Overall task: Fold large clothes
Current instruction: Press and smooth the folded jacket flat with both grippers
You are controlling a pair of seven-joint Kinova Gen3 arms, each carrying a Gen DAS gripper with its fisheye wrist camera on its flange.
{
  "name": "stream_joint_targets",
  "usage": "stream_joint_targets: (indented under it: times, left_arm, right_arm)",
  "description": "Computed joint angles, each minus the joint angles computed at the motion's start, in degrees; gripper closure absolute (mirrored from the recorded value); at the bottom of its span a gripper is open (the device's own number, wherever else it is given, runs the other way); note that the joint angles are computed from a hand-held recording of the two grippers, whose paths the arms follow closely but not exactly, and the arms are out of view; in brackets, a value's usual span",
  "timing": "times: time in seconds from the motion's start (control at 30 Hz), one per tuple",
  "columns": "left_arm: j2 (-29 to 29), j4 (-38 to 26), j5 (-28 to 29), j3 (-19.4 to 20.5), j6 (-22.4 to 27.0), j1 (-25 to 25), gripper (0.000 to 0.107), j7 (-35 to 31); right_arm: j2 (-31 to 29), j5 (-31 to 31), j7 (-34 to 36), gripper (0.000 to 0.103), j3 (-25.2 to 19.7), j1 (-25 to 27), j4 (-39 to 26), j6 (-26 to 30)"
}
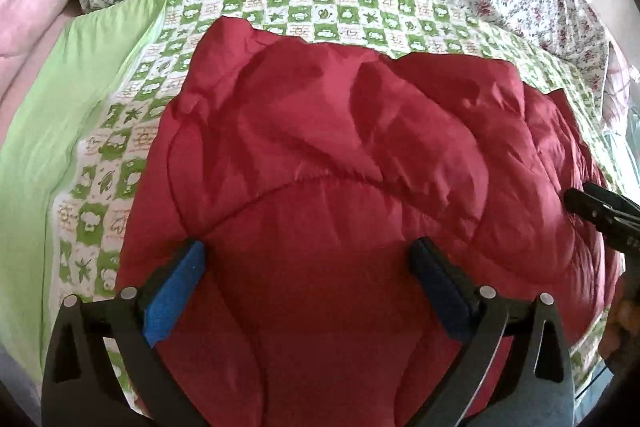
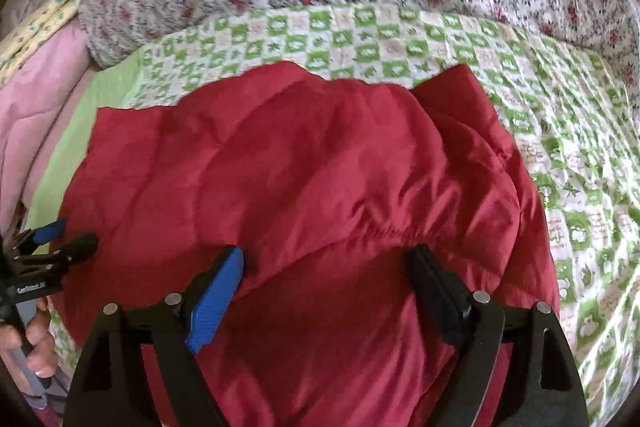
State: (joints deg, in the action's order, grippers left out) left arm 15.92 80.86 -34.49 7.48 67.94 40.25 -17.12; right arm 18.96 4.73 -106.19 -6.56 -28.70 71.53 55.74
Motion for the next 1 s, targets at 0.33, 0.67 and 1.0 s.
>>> stream_joint_targets:
  times: [0.33, 0.67, 1.0]
  left_arm:
    - [3.02, -1.97, -0.32, -1.68, -0.70, -0.74, 0.004, -1.75]
    - [1.81, -3.07, 0.53, -2.13, 0.10, -0.08, 0.004, -2.39]
    - [0.83, 0.60, 0.54, -0.38, -2.72, -0.90, 0.004, -1.47]
  right_arm:
    - [0.52, 0.04, -0.97, 0.018, 0.38, 1.25, 0.22, -2.09]
    - [3.26, -1.37, -2.12, 0.018, 1.52, 3.34, -0.11, -3.75]
    - [3.28, -2.11, -2.28, 0.017, 1.39, 3.92, 0.34, -4.80]
